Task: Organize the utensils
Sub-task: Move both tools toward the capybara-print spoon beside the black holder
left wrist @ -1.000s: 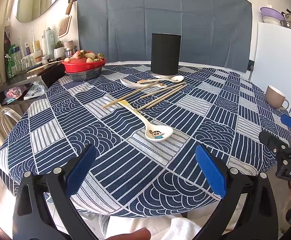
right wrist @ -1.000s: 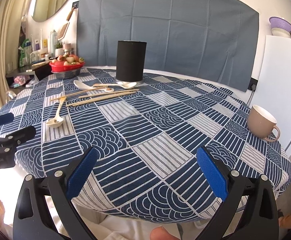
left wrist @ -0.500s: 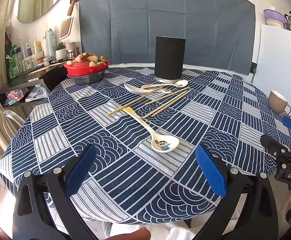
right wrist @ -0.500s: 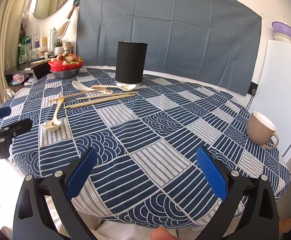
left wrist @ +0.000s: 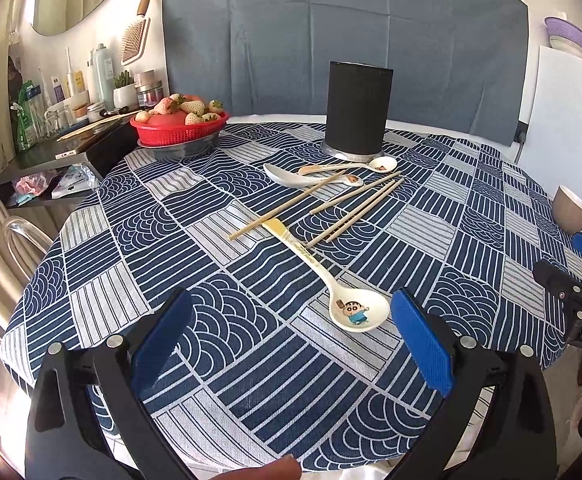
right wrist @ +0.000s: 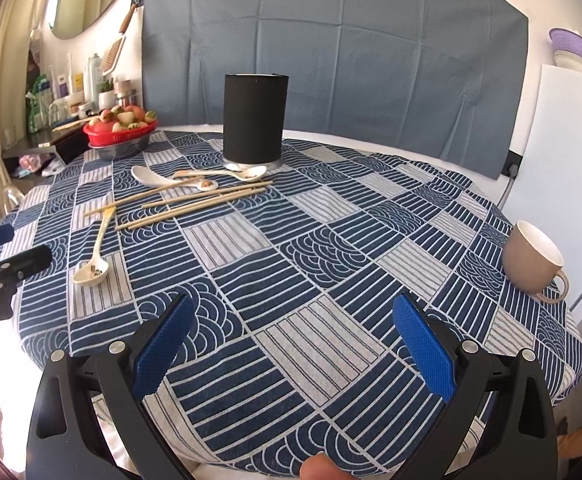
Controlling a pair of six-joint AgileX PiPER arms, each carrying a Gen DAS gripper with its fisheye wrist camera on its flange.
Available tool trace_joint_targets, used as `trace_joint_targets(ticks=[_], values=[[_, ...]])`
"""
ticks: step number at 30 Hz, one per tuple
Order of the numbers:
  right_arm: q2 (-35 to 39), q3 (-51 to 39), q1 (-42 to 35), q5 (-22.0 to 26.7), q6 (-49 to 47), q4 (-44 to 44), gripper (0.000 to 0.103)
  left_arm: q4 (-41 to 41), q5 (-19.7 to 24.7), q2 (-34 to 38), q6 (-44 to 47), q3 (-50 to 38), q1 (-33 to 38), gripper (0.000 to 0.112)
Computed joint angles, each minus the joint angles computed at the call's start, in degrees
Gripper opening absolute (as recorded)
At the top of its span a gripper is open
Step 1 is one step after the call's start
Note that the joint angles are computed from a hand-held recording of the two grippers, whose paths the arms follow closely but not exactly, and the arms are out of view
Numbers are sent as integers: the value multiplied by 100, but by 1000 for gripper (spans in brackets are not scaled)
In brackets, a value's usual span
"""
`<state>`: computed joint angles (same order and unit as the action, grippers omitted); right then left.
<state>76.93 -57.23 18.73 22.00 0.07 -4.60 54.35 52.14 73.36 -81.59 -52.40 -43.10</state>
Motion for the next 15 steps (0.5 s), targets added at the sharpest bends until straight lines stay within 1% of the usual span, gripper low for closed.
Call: trace_joint_targets(ticks=[4, 8, 12, 15], values=[[328, -400, -45, 49, -203, 175, 95, -213, -237, 200, 526, -318, 407, 97], [725, -912, -128, 224, -536, 503, 95, -526, -576, 371, 1117, -663, 840, 97], [1128, -1459, -151, 446, -505, 447, 95, -993, -824, 589, 1750, -1066, 1245, 97], [1423, -1896, -171, 627, -462, 422, 95, -1218, -868, 784, 2113, -1377, 1445, 97]])
